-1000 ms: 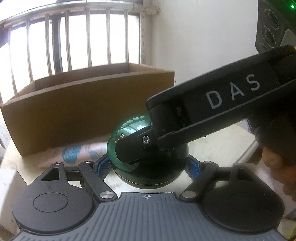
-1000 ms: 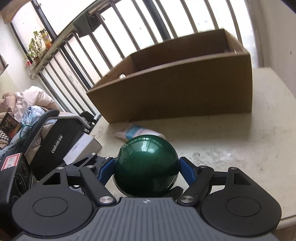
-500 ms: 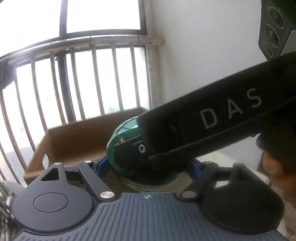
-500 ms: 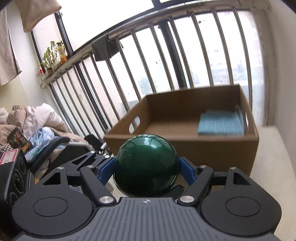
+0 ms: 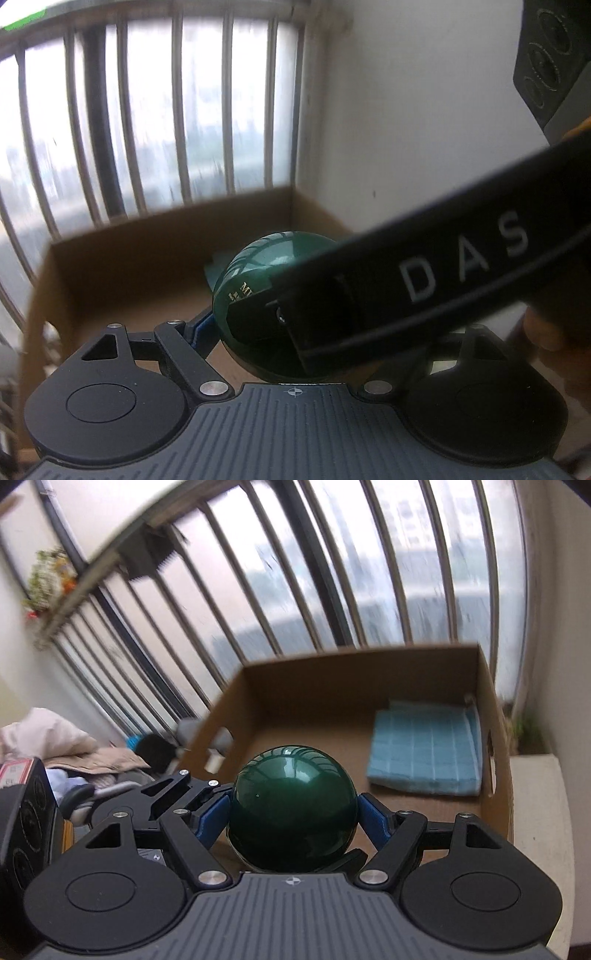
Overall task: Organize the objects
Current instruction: 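Carry the green jar with the right gripper over the box and lower it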
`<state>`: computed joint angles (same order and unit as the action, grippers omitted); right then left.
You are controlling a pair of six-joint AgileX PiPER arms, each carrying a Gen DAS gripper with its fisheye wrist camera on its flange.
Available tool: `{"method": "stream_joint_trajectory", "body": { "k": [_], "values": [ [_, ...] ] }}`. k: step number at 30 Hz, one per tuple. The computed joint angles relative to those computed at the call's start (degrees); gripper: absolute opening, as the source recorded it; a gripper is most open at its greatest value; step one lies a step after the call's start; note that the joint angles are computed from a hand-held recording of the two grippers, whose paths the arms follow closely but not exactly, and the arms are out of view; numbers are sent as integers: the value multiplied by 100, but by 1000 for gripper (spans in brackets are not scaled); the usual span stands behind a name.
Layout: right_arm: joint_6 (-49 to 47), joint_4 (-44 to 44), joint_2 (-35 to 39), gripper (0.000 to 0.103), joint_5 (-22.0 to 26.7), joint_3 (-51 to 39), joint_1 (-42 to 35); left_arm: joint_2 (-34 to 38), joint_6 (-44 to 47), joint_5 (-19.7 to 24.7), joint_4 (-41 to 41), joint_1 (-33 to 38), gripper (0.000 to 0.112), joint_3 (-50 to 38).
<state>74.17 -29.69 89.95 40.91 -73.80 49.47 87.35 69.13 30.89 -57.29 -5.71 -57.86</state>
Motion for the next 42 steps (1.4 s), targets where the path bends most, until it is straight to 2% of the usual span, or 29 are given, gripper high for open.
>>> {"method": "stream_joint_trajectory", "body": {
  "k": [4,8,15,20,26,35,42],
  "values": [
    [-1511,1635,475,79,44,-386,-851,1063,-1646,859,1237,-28,81,-1281],
    [-2388,2489,895,79,398,-794,-1335,1906,-2653,1647,1818,-77,81,-2331],
    [-3379,3541,1407,79,855,-1234,-1954,3005,-3798,2592,2504,-216,82,-3889],
    [-3937,4158,1767,79,1074,-1461,-2311,3419,-4346,2971,2783,-277,82,-4363],
    [-4076,4270,2105,78,1473,-1749,-2449,3979,-4818,3652,2774,-240,82,-5117],
    [-4185,4295,2038,77,1363,-1560,-2498,3893,-4671,3747,2473,-147,85,-4990],
    [-4148,4211,1693,77,943,-1292,-2455,3712,-4486,3629,2354,-28,86,-4738]
  ]
}}
